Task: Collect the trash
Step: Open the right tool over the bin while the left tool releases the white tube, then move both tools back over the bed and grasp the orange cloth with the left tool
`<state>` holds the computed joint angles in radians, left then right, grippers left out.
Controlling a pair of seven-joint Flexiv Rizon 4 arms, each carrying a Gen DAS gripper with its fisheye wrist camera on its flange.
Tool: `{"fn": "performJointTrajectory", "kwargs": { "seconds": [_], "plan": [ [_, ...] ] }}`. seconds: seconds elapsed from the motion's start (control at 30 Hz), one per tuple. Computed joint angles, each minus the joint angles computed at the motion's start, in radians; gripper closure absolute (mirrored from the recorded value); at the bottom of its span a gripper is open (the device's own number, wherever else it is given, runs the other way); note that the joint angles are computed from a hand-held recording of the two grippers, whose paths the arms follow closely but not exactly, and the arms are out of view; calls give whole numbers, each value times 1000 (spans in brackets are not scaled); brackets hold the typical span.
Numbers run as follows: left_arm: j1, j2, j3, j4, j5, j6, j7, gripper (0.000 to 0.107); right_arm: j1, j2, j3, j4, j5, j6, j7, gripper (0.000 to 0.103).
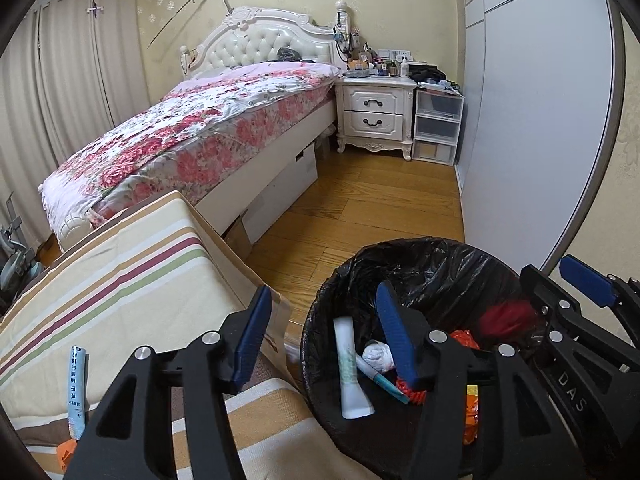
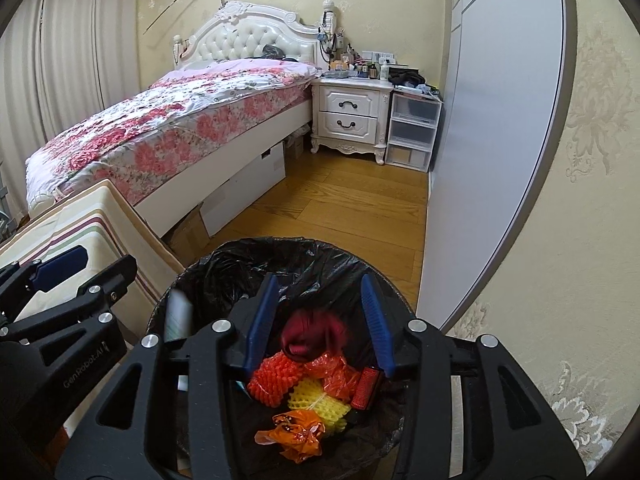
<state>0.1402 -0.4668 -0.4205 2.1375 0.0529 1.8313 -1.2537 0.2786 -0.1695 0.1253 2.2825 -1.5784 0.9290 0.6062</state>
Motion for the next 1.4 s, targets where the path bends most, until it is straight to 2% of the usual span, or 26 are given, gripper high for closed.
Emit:
{"fn": "performJointTrajectory", "kwargs": {
  "seconds": [0.07, 0.17, 0.27, 0.57, 0.7, 0.97, 1.23, 1.4],
  "plan": [
    [-14, 3, 18, -1, -3, 1, 1, 44, 1, 4, 2, 4, 7, -9, 2, 53],
    [-22, 6, 31, 1, -3, 10, -3, 38, 4, 10, 4, 9, 11, -20, 7, 50],
    [-9, 13, 21, 6, -1, 8, -9, 36, 6, 18, 7, 14, 17, -33, 7, 42],
    [-18, 48, 65, 38, 16, 47, -34, 33, 20, 38, 20, 20, 34, -50, 4, 33],
    [3, 73, 78, 64, 33, 57, -51, 32, 31, 44, 28, 22, 45, -56, 0, 32],
    [187, 135, -5, 147, 98, 56, -94, 32, 59, 29, 41, 12, 50, -3, 26, 32],
    [314, 174, 1, 213, 137, 68, -137, 32, 129, -31, 51, -48, 55, 20, -20, 32],
    [423, 187, -27, 245, 171, 66, -149, 32, 170, -70, 50, -91, 58, 44, -45, 32]
  ]
}}
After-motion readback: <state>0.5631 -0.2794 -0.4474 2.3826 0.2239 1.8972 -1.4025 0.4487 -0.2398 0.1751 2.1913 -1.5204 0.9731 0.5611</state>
